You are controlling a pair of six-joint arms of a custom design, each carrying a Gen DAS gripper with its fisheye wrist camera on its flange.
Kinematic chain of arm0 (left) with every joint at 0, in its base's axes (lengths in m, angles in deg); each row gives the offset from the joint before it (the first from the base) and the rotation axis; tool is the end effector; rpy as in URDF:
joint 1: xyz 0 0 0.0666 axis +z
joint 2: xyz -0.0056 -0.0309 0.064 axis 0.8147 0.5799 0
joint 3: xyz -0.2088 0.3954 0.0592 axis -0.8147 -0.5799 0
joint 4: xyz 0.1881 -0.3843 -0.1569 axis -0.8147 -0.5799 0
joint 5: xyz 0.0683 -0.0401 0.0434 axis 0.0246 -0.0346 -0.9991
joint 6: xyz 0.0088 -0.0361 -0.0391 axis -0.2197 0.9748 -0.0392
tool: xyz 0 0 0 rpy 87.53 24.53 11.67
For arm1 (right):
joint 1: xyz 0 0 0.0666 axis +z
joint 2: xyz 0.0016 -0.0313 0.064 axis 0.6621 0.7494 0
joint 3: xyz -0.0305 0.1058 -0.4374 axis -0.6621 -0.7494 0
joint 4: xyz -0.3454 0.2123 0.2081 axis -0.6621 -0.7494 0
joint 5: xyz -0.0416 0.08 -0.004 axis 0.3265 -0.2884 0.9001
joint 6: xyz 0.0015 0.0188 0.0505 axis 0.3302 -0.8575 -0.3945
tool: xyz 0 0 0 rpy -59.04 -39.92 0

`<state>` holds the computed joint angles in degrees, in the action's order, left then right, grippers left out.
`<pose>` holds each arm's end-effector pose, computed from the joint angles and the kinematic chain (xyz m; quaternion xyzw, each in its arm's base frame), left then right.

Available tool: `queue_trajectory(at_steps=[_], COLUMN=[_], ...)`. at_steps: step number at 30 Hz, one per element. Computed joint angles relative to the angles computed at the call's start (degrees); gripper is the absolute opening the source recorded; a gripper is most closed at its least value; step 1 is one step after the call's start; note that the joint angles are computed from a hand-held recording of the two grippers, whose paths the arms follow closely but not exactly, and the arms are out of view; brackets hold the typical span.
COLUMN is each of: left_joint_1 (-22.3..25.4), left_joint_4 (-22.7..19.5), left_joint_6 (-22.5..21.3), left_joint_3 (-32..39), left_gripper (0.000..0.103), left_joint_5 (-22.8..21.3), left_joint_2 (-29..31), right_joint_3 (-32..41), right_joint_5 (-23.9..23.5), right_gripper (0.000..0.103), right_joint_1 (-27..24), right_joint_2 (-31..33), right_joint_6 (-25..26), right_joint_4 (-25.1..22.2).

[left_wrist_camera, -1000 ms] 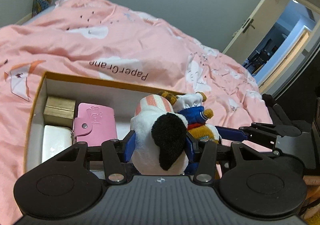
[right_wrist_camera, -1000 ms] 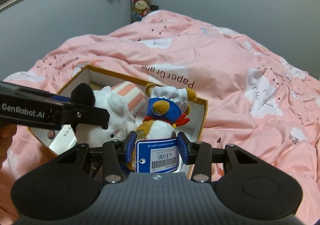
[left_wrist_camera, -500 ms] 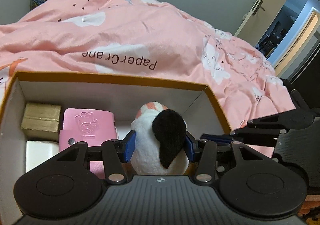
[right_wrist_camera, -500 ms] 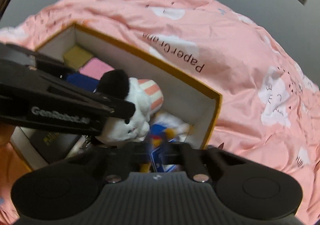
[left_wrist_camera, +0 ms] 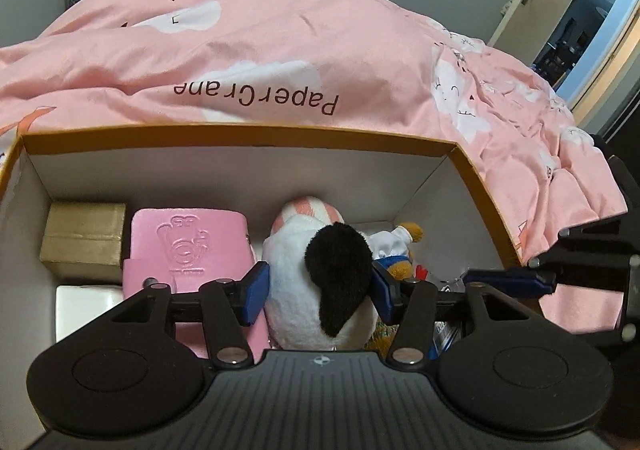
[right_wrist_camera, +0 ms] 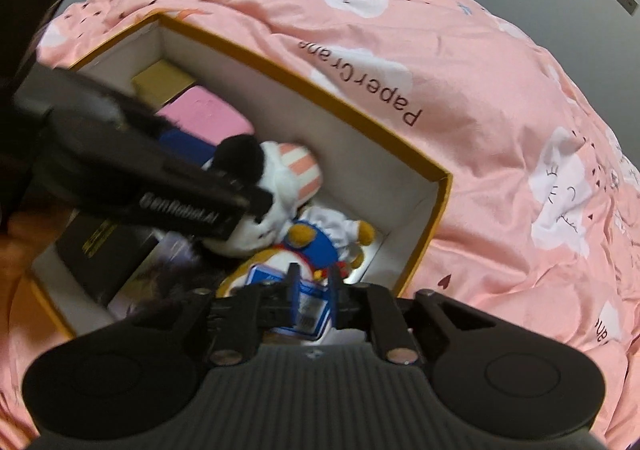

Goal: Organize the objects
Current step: 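Lower both plush toys into the box and open both tools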

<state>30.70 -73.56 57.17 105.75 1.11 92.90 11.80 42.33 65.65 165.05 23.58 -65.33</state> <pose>0.5480 -0.2587 0.4204 0.3074 0.8913 -0.2350 0.2362 0.4566 0.1930 0.4736 -0.0817 0.9613 -0.0742 0.2526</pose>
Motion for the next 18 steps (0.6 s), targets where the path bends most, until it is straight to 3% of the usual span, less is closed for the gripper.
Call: queue_trajectory(at_steps=[6,11,16,18], left_joint_1=[1.55,2.72,2.75,2.66], left_joint_4=[-1.14,-0.79,-1.87,-2.18], left_joint_6=[-0.82,2.51,2.74,2.94], left_joint_3=[0.38,-1.08,-1.18,-1.05], left_gripper=[0.060,0.053,0.035,0.033], left_joint_5=[1.72,1.87,1.54,1.63], left_joint_2=[-1.79,-3.03,-2.27,-1.85], right_joint_3=[0.62,1.58,2.14,2.54], right_joint_5=[-3.29,-3.80,-1.13,2.00], right_gripper=[0.040,0.041,0.041,0.035], right_joint_1=[1.28,2.13,2.22,2.49], right_joint_2=[0.28,2.52,4.41,4.98], right_joint_6=[-0.01,-2.05,-2.17,-1.35], right_joint_4=[-2.70,-5.39,-6.55,-7.08])
